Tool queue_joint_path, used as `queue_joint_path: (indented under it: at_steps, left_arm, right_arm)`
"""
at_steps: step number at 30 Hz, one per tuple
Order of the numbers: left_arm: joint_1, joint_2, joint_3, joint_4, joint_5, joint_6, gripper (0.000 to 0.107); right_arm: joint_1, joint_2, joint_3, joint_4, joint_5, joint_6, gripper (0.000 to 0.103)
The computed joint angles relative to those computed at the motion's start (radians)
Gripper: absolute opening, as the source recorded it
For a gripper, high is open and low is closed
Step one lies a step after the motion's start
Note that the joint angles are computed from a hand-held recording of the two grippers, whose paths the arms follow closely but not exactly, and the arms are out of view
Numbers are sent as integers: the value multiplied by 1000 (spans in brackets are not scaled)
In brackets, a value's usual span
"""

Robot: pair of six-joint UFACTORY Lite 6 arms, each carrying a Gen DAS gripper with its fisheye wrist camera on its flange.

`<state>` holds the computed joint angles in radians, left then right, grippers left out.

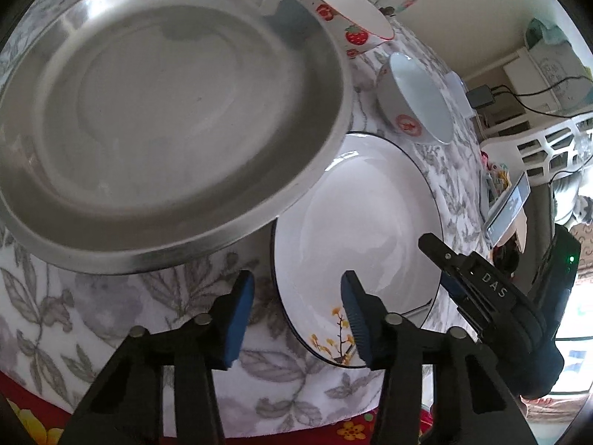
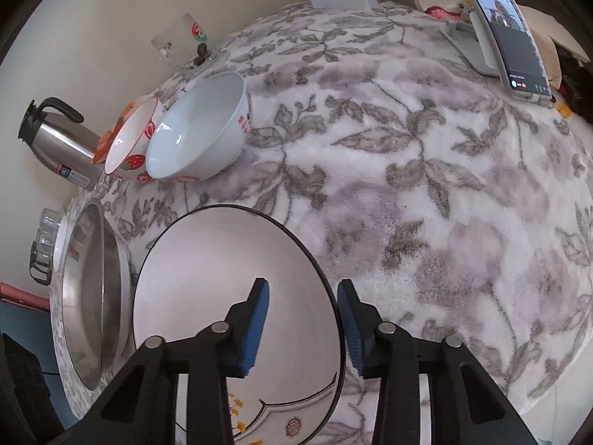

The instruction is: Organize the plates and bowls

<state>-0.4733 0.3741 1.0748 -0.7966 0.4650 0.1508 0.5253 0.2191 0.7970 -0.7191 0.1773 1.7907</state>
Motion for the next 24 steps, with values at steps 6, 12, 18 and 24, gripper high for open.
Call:
queue_joint_path:
  at_steps: [6,12,18,24]
  left_arm:
    - [20,20,-7,-113,-2,100,27]
    - [28,34,-15,-135,-25,125,18]
    - [62,73,-24,-255,-9,218,18]
    - [57,80,-16,-254,-14,217,18]
  right_arm:
    - [-38,10,-35,59,-65,-57,30]
    - [-47,4,-52,-29,-84,46,27]
    - [-62,-40,-99,-156,-109,189,28]
    - [-58,-51,-104,-132,-102,169,28]
